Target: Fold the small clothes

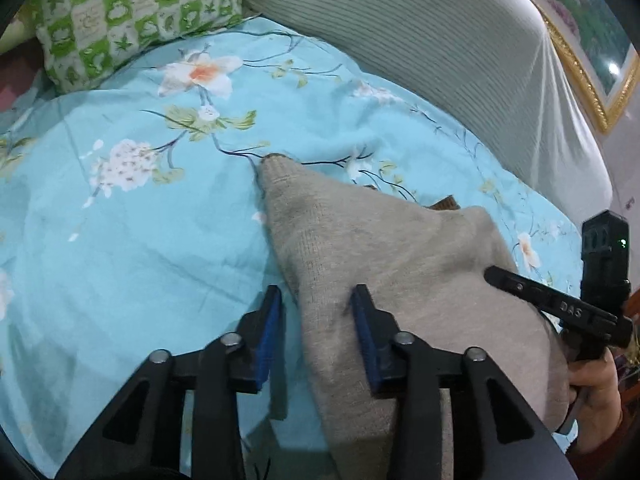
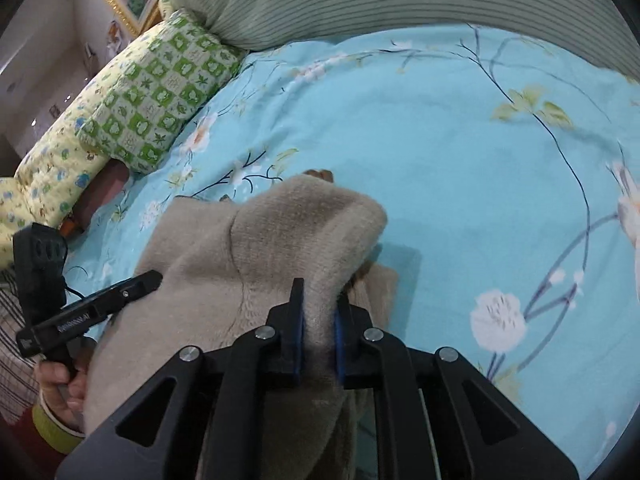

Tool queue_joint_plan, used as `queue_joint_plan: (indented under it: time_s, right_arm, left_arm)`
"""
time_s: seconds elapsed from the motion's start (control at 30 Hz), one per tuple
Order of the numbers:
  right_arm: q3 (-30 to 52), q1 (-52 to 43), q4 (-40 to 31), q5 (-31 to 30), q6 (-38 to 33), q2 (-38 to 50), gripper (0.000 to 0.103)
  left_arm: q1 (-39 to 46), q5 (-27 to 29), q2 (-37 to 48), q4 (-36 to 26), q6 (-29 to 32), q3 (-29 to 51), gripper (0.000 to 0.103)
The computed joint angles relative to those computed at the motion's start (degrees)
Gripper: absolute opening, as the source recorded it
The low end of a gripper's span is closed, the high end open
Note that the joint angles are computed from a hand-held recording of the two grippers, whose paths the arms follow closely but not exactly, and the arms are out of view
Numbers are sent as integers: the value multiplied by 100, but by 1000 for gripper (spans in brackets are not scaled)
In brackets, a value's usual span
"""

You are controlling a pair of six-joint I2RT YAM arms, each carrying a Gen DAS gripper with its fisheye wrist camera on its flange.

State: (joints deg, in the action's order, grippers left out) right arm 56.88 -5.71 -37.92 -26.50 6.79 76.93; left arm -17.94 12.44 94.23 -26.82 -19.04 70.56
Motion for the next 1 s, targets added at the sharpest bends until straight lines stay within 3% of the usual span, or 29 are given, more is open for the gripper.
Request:
queue_joint_plan:
  time_s: [0.07,0.2,0.33,0.4,0.47,0.53,0.63,0.73,0.87,0.9,0.97,1.0]
  right_arm:
    - [97,-53,-285,-28,-15,-45,20]
    - [223,-384,-954,-101,64,-541,31]
    - [385,-521,-1100,-388,241,-1235,31]
    - [629,-359,-1096,-689,394,-1040,31]
    - [829,-156,-1039,-934,605,-692,31]
    - [1012,219,-1096,-630,764,-469,31]
    - [719,364,-746,-736,1039,-751,32]
    - [522,412,-412,-236,1095,-743,40]
    - [395,205,185,-978,1377,-94,40]
    - [478,312,151,-687,1356,75,40]
    - [743,560,-181,520,1427,466,35]
    - [601,451,10,505,1664,431,33]
  left_arm:
    - [10,33,-171,-220,-97,41,39]
    - [-223,-462,-1005,-605,6,-126,37]
    - [-529,20,-1847,-567,-162,-431,37]
    - [-700,378,-2017,-425,-248,-589,37]
    - [-917,299,-2064,-411,-316,-702,37]
    - [-966,270,-2047,-501,-398,-805,35]
    - [-759,671,-2207,-173,-480,-1190,36]
    - [-751,805,-2003,-124,-518,-1192,36]
    - [-992,613,-2022,3,-588,-1384,36]
    - [-1000,710,-2039,102,-669,-1476,36]
    - [-974,930,-1951,221,-701,-1532,36]
    - [-985,922,-1962,254,-732,-1574,35]
